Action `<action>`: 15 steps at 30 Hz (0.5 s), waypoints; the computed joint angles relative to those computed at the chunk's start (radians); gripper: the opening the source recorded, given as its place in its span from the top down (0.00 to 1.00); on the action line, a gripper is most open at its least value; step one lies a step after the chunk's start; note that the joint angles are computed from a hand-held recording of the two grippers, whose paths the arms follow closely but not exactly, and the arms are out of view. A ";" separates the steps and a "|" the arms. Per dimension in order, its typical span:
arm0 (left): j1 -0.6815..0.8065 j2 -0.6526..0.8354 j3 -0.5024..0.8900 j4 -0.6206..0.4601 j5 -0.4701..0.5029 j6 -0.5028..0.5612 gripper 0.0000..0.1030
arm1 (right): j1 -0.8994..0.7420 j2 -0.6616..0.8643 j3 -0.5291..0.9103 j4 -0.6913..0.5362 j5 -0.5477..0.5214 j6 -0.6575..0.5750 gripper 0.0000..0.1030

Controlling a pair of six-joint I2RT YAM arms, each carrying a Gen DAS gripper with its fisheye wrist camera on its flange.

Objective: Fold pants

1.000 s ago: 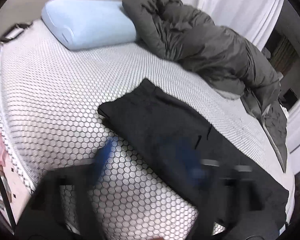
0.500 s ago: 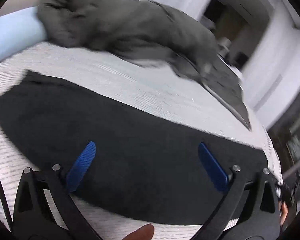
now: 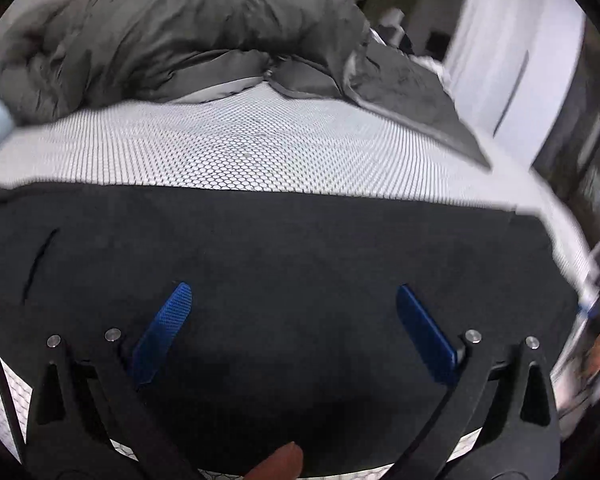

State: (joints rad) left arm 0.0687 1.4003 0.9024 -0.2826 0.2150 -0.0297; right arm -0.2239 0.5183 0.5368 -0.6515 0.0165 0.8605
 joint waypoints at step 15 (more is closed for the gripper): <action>-0.020 0.175 0.061 -0.060 -0.181 0.018 0.01 | 0.116 0.458 0.330 0.101 0.096 -0.221 0.28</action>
